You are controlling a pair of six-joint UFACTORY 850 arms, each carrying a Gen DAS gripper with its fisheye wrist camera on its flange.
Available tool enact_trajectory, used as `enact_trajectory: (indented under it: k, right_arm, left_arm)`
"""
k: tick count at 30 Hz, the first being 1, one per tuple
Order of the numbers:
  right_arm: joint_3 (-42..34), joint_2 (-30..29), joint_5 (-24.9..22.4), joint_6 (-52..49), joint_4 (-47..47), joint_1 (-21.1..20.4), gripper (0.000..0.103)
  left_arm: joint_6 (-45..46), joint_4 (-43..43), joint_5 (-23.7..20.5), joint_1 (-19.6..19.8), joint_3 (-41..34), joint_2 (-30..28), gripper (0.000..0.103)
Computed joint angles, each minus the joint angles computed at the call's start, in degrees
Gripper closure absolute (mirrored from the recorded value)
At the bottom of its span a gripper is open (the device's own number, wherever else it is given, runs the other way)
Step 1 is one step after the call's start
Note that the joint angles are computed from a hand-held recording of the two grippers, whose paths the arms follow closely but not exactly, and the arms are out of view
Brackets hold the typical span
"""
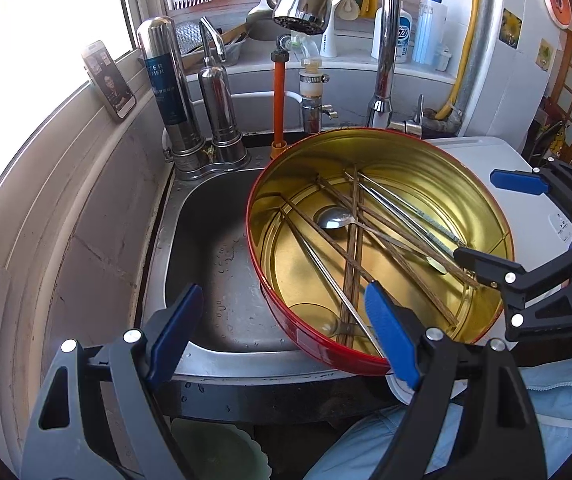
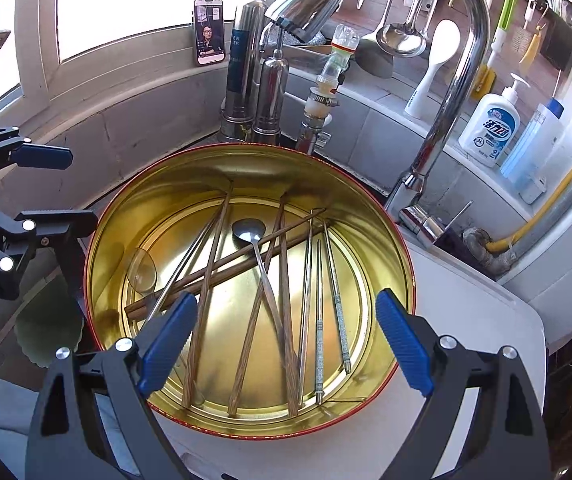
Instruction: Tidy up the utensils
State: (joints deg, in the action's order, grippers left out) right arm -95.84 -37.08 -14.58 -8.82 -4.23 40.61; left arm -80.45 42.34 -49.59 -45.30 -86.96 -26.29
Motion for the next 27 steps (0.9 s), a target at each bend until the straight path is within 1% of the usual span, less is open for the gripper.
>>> enact_trajectory:
  k: [10, 20, 22, 24, 25, 27]
  right_arm:
    - [0.7, 0.5, 0.2, 1.6, -0.8, 0.0, 0.012]
    - [2.1, 1.6, 0.4, 8.1, -7.4, 0.2, 0.012]
    - [1.0, 1.3, -1.2, 7.6, -7.6, 0.2, 0.012]
    - [-1.6, 0.4, -4.3, 7.1, -8.0, 0.2, 0.011]
    - [-3.5, -0.4, -6.5, 6.0, -7.4, 0.1, 0.011]
    - [-9.0, -3.0, -12.6, 4.1, -6.0, -0.3, 0.011]
  left_arm:
    - [0.1, 0.0, 0.1, -0.2, 0.1, 0.0, 0.022]
    - [0.3, 0.7, 0.9, -0.4, 0.5, 0.4, 0.022]
    - [2.4, 0.0, 0.5, -0.2, -0.6, -0.2, 0.022]
    - [5.7, -1.0, -0.3, 0.2, -2.5, -1.2, 0.022]
    - [7.9, -1.8, -0.3, 0.5, -3.7, -1.8, 0.022]
    - [14.4, -5.1, 0.3, 1.5, -6.3, -3.2, 0.022]
